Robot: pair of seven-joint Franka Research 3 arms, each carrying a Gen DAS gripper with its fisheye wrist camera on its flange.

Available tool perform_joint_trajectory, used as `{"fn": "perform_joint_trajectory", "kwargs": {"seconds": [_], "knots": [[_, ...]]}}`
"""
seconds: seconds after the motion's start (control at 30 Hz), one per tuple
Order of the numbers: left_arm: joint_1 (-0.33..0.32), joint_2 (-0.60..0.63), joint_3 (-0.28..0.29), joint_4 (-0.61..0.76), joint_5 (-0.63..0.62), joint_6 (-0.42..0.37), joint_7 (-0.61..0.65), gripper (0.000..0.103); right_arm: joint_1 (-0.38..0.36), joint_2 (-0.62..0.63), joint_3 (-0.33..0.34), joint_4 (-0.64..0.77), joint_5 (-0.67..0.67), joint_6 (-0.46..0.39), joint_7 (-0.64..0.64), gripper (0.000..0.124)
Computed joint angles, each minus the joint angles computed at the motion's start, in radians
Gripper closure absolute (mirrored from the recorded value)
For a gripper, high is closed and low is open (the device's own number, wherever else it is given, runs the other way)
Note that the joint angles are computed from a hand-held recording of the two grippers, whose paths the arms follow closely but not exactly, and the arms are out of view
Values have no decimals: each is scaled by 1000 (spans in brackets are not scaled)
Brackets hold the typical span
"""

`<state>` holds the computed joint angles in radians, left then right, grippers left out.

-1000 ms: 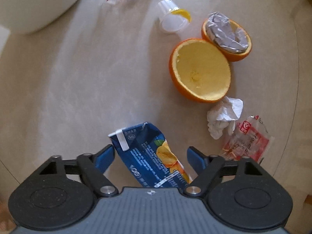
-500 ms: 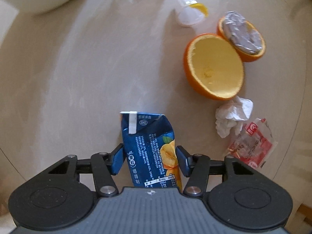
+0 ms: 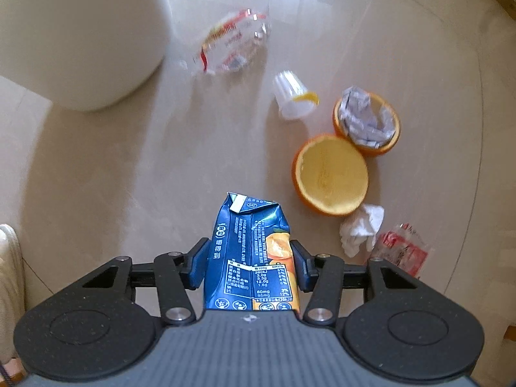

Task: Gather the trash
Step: 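Grasp the blue juice carton with the right gripper and lift it, then move the carton over the bin and release it from the right gripper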

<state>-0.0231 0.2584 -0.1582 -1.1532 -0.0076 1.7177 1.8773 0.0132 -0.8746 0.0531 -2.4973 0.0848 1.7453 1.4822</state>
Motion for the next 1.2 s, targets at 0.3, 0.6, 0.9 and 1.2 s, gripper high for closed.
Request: {"fn": "perform_joint_trajectory", "kwargs": {"seconds": [0.3,0.6,0.9,1.2], "knots": [[-3,18,-1,31,9,-21,4,92,30,107,-11,280,53,1,-15,67],[-6,15,-2,24,13,-16,7,92,115,304,-11,593,171,111,-46,67],[-6,14,-2,21,14,-14,5,91,189,418,9,671,213,173,-84,63],[-5,12,-2,20,12,-13,8,91,178,349,19,596,184,265,-30,21]]}}
